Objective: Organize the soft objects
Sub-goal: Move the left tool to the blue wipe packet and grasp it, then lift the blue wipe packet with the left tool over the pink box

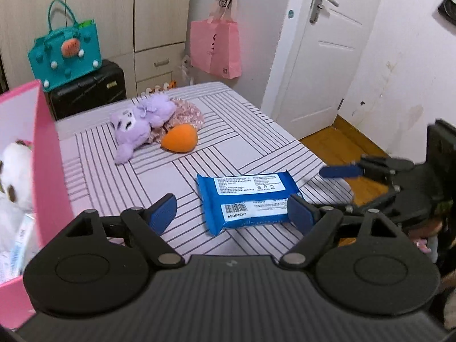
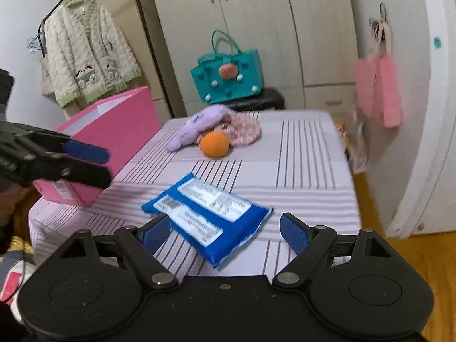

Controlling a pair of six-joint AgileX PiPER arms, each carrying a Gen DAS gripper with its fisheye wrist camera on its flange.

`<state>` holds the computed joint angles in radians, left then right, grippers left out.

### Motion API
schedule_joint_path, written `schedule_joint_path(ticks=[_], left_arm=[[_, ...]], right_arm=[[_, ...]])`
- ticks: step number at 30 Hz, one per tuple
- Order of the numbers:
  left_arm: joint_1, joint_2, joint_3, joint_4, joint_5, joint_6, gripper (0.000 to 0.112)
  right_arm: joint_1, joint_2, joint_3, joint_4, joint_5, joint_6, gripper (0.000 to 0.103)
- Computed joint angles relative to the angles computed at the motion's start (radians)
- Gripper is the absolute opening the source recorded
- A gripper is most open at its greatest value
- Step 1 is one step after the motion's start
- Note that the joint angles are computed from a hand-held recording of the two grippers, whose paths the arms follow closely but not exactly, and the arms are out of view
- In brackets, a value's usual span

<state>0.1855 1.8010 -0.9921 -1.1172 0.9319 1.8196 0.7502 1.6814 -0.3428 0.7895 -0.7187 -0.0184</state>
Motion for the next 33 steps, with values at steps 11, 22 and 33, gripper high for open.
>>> schedule_joint_path(ticks=[11, 22, 33], left_arm=[[-0.078, 0.203, -0.119, 0.002, -0.054, -0.142, 0.064], [-0.101, 0.271, -0.118, -0.108, -0.071, -0.097, 0.045], [-0.126, 0.216, 0.029, -0.316, -0.156, 0.043, 0.037]], right_arm=[[-0.050, 0.120, -0.058, -0.123, 0.046, 0.010, 0.087], [-0.041, 0.153, -0.084, -0.087, 0.016, -0.104, 0.071], [0.054, 0.195, -0.120, 0.094, -0.051, -0.147, 0.056]])
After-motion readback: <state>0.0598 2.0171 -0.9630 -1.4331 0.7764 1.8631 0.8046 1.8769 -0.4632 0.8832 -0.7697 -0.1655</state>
